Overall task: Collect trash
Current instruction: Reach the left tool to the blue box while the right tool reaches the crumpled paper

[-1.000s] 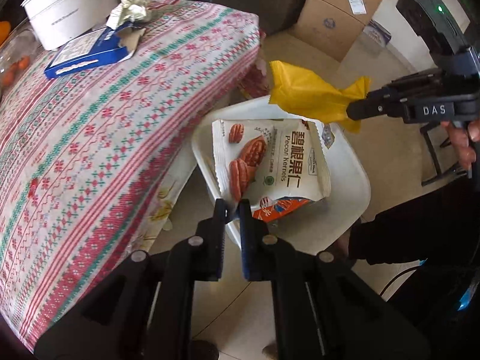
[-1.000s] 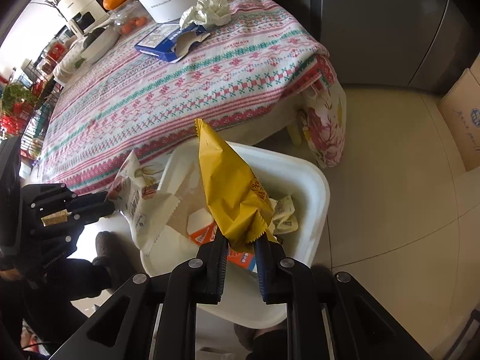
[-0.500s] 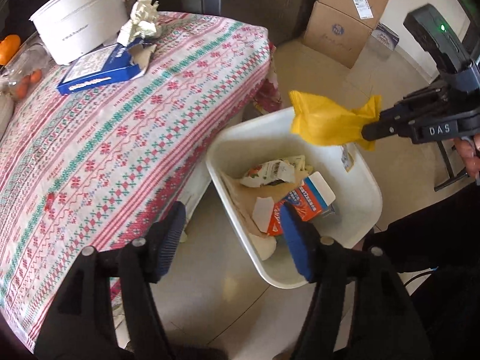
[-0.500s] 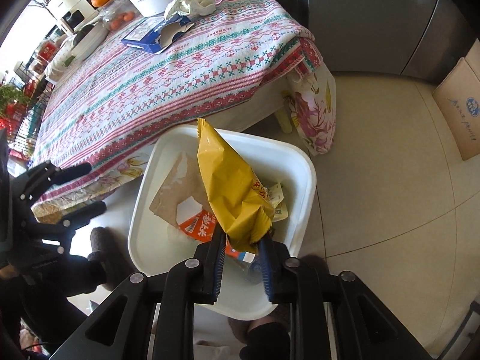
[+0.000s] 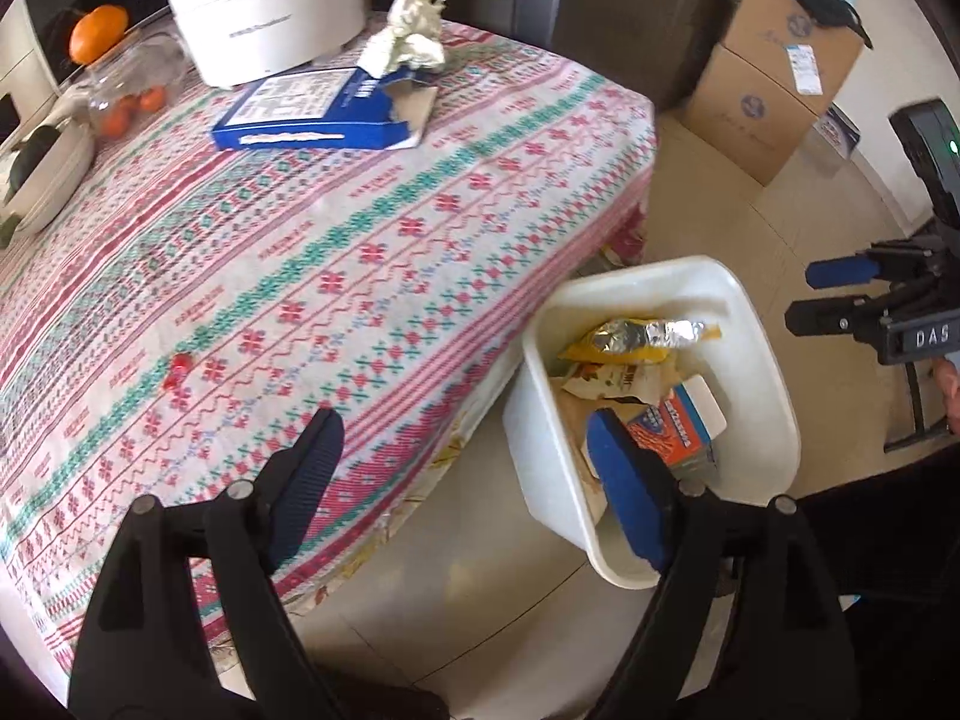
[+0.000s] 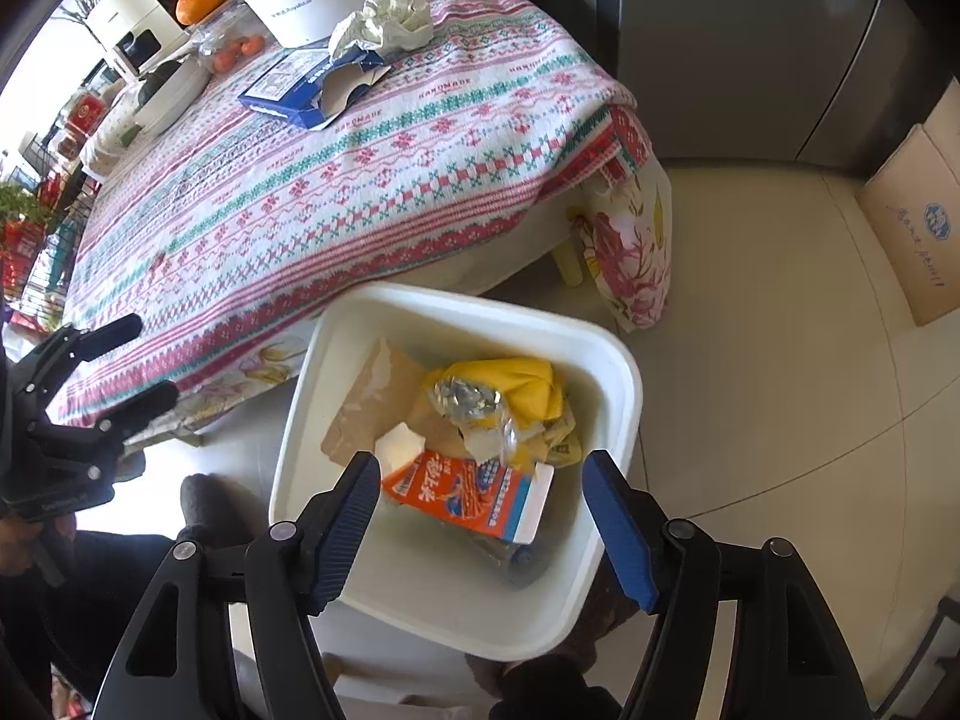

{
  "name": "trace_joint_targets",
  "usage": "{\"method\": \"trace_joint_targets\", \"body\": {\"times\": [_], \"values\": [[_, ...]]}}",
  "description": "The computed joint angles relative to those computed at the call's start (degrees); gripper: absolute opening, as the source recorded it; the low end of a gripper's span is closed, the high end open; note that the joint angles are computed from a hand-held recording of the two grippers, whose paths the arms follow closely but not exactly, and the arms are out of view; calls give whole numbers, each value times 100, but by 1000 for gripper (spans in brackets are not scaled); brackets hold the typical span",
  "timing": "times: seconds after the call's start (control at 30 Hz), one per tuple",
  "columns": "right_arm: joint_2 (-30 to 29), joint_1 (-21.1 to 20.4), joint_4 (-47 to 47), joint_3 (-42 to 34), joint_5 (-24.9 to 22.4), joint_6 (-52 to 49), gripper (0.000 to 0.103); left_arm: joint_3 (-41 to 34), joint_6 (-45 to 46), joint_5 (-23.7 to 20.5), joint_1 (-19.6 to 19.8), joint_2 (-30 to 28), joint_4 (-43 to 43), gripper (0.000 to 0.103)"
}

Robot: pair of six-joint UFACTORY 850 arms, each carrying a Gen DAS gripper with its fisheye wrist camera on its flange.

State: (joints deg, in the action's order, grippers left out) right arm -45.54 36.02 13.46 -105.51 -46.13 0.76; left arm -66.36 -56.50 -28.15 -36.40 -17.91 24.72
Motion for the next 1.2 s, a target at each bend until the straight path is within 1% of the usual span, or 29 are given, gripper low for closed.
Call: {"method": "trace_joint_targets", "body": {"times": [0.13, 0.23, 0.33, 0.5, 0.6, 0.67, 0.77, 0.87, 1.0, 1.07, 1.13, 1.2], "values": [[-42, 97, -388, -174, 169, 310, 73, 63, -319, -33, 182, 91, 62, 84], [-95, 142, -388, -394, 350, 409, 76, 116, -562, -12, 348, 150, 33, 85], [-246, 164, -364, -742, 436, 574, 78, 149, -824, 13, 534, 177, -65, 85], [-713, 223, -554, -1584, 281, 976, 79, -5, -1346, -76, 743, 41, 16, 85], [-1004, 243, -757, -2073, 161, 1211, 79, -333, -1830, -246, 795, -246, 473, 86], [-1122, 218, -750, -2236, 118, 1246, 79, -618, -1885, -316, 869, -498, 558, 86], [-1375, 183, -891, -2584, -115, 1386, 79, -1128, -2363, -368, 939, -952, 910, 86], [-1499, 157, -1205, -2738, -236, 1552, 79, -1657, -2750, -450, 927, -1422, 1253, 86], [-1582, 104, -1539, -2833, -256, 1672, 79, -2416, -3022, -633, 893, -2088, 1590, 86], [-1606, 67, -1638, -2850, -263, 1678, 79, -2757, -3004, -890, 869, -2368, 1639, 86], [-1677, 35, -1758, -2933, -306, 1685, 79, -3080, -3076, -1289, 848, -2638, 1684, 86], [-1734, 13, -1788, -3009, -346, 1648, 79, -3198, -3401, -1534, 838, -2763, 1872, 86]]}}
